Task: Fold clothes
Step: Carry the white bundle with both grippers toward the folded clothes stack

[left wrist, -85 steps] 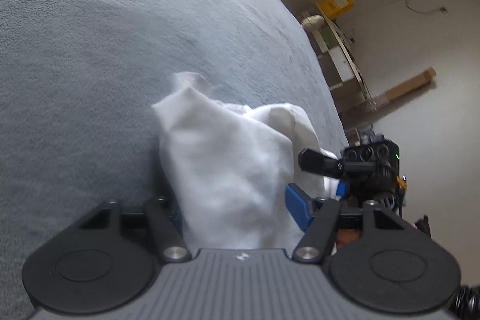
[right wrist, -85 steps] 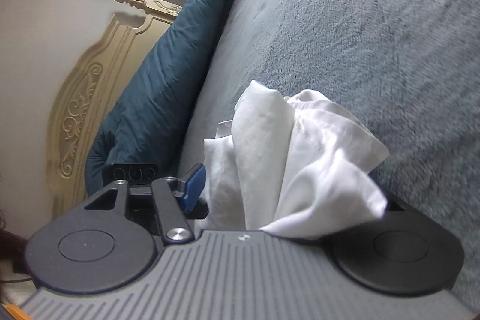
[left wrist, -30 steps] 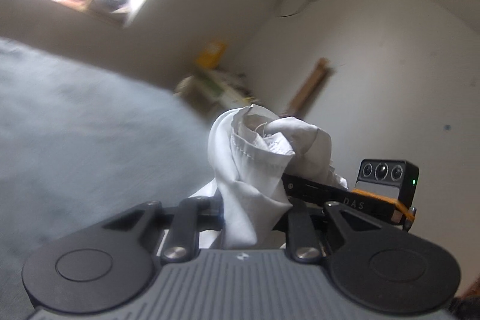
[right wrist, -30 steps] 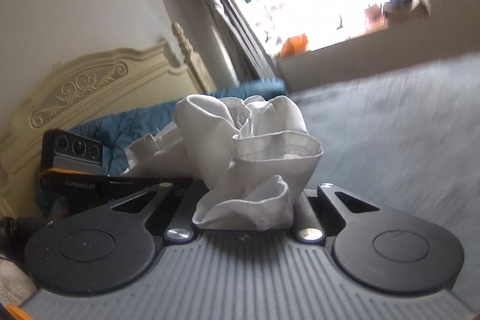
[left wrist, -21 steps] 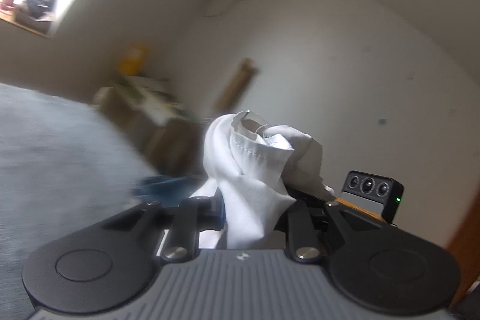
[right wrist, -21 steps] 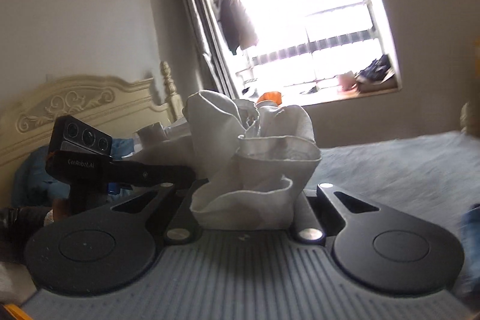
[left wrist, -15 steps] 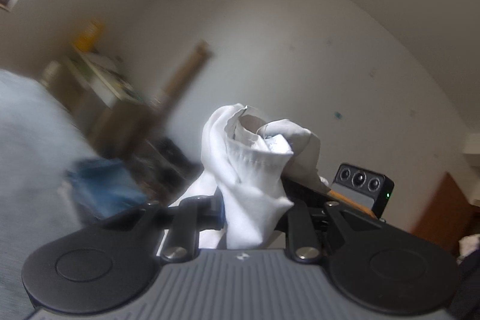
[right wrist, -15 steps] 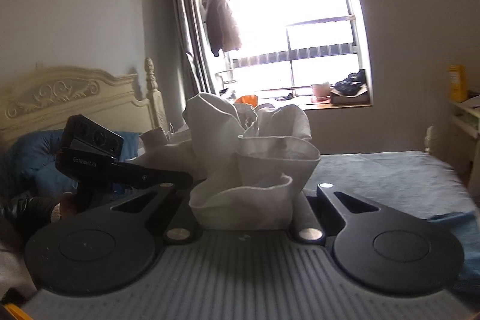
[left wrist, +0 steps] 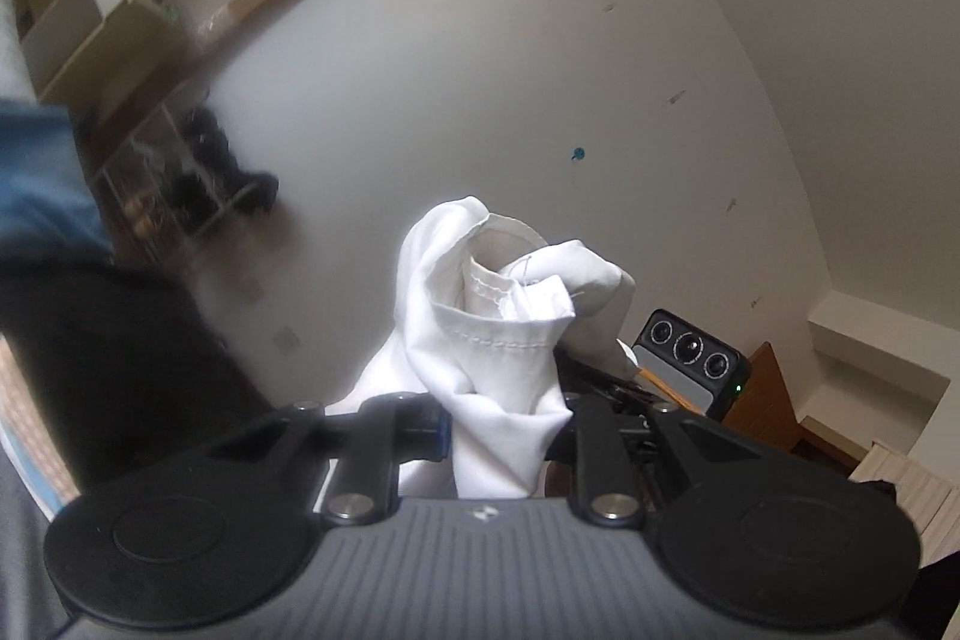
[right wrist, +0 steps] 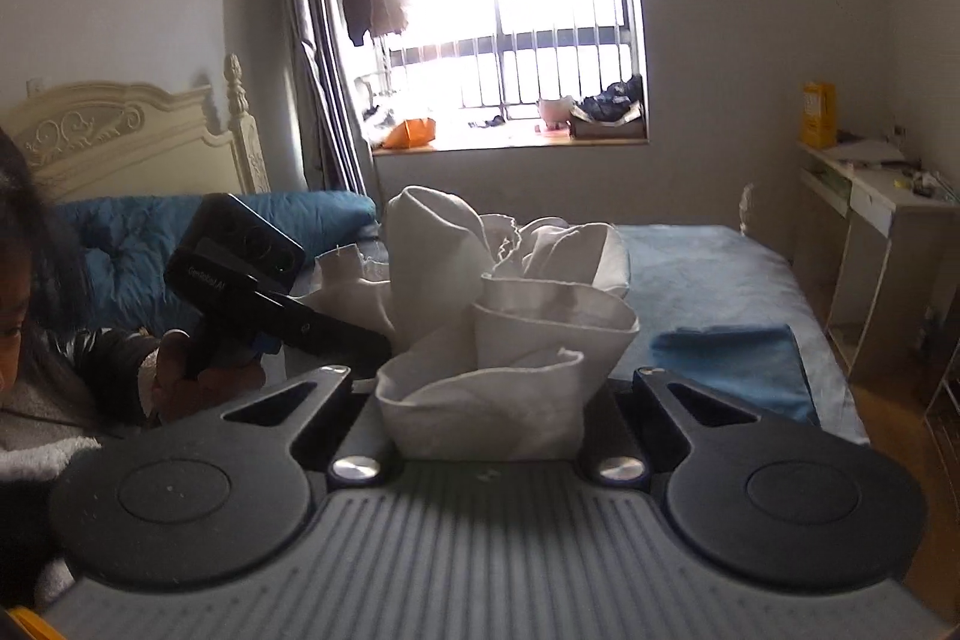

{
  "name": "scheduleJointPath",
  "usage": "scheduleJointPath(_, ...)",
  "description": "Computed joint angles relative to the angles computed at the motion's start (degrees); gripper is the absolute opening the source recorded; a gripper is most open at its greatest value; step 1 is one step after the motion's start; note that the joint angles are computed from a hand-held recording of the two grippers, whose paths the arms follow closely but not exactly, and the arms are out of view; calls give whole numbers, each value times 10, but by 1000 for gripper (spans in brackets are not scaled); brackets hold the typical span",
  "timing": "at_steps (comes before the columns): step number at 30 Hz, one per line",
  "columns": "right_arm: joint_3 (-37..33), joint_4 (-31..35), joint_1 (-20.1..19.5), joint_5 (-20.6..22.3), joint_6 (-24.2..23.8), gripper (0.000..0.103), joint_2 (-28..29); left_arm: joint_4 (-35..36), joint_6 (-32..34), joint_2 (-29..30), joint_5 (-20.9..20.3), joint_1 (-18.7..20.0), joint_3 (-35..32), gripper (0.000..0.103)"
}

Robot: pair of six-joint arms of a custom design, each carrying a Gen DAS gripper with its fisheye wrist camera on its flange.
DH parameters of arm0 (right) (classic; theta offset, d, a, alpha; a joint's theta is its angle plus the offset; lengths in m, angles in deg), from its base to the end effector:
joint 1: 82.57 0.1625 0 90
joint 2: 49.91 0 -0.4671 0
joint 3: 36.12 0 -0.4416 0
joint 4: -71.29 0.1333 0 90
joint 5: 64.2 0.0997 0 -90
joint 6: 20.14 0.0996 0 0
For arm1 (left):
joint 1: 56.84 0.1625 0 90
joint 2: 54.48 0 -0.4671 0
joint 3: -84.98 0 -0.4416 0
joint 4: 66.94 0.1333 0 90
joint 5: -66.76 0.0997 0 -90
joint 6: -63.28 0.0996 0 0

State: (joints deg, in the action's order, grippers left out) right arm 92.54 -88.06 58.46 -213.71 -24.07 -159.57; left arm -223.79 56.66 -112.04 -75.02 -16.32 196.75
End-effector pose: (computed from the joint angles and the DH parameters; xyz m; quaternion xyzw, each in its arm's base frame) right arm 0.3120 -0.1913 0.5031 0.1753 -0.7945 0.5180 0.2642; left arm -0.4352 -0.4444 0.1602 -0.3714 -0.8148 -0.1167 0.4296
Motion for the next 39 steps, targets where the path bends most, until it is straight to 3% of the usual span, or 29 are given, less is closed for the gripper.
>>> scheduleJointPath(2, 3, 54, -14, 17, 31, 7, -29, 4, 4, 13, 11, 2, 3, 20)
scheduleJointPath(7, 17, 109, -128, 105, 44, 7, -68, 8, -7, 70, 63, 12, -23, 18)
scheduleJointPath(14, 5, 120, -271, 198, -28, 7, -65, -12, -30, 145, 109, 36, -86, 18)
scheduleJointPath(20, -24, 144, -327, 215, -45, 7, -27, -18, -47, 201, 130, 48, -134, 18)
scheduleJointPath(27, -17, 107, -401, 238, -74, 7, -5, 3, -49, 233, 152, 69, -159, 18)
scheduleJointPath(34, 5, 51, -473, 268, -97, 10, -5, 13, -72, 242, 162, 96, -167, 31)
scheduleJointPath(36, 14, 24, -487, 276, -100, 17, -7, 1, -81, 246, 163, 101, -169, 34)
scheduleJointPath(38, 22, -4, -497, 275, -94, 38, -8, -3, -84, 247, 168, 103, -168, 35)
scheduleJointPath(39, 27, -21, -499, 272, -88, 43, -10, -5, -86, 247, 171, 103, -167, 35)
